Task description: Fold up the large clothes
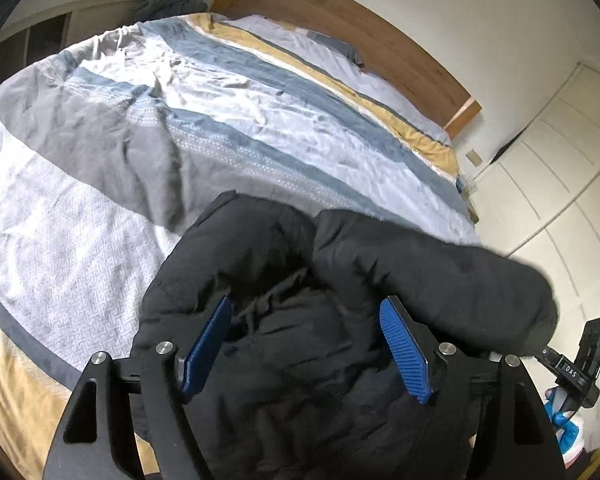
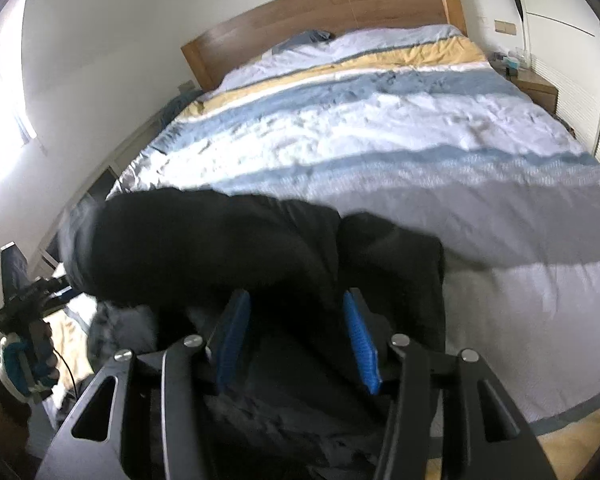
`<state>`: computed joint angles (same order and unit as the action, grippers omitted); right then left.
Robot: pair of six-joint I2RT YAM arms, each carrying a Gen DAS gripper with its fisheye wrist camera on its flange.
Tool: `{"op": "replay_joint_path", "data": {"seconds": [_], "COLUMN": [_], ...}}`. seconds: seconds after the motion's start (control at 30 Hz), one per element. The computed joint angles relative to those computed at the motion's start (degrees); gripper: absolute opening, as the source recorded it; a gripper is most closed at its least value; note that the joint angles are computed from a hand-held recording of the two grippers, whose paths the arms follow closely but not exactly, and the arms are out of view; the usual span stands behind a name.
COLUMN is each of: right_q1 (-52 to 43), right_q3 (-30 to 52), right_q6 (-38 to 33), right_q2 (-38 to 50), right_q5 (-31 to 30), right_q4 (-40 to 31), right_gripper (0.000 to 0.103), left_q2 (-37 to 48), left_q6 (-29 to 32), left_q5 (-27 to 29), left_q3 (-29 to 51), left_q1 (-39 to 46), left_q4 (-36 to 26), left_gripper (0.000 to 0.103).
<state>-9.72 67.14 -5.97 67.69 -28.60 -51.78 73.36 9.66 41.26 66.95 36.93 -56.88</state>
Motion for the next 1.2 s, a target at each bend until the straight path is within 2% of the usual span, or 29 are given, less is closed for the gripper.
{"op": "replay_joint_path", "data": {"seconds": [0.13,0.27,0.43,0.57,0.8,0.93,1.07,1.2], "right_q1": [4.36,9.62,15.79,19.74,21.90,22.85,24.60,24.74], "right_q3": [10.08,16.81,22.59,23.31,12.41,3.95,-5.75,-12.38], "right_q6": [2.91,4.68,5.90,6.03,4.14,1.98,-0.22,-0.92], "right_q2": [5.38,9.75,13.93,16.08,14.49,12.56,10.14,9.55], "right_q5": [0.30,1.71,3.00,4.61,7.92,10.38,14.47,15.49], "right_q4": [-2.84,-4.07,-5.07,-4.62,-1.19,2.20,9.53,16.64], "right_gripper": [0.053,0.053,0.053,0.054,0.054,0.054,0.054,0.055], "left_q2": [2.69,3.59,4.73,4.79,3.19,1.18,0.11,-0.89], "left_q6": [-4.15,-7.65,-11.17,-9.70,-5.94,-4.70,-4.48,-4.16], "left_q5": [-1.09,-2.61,-4.47,-7.75,-13.91,-17.57,-20.47,-22.11], "left_q3": [6.06,9.25,11.78,10.86,-0.21,-8.15,-14.32,-19.07], "left_q1": [-4.28,-10.18,-17.60,-23.06,-27.63,-28.72,-30.82,-31.80], "left_q4": [-2.13,-1.82,0.53,2.36,6.57,12.32,18.53,23.16], "left_gripper": [0.078,0.078,0.078,0.078,0.078,0.078,0.078,0.078]}}
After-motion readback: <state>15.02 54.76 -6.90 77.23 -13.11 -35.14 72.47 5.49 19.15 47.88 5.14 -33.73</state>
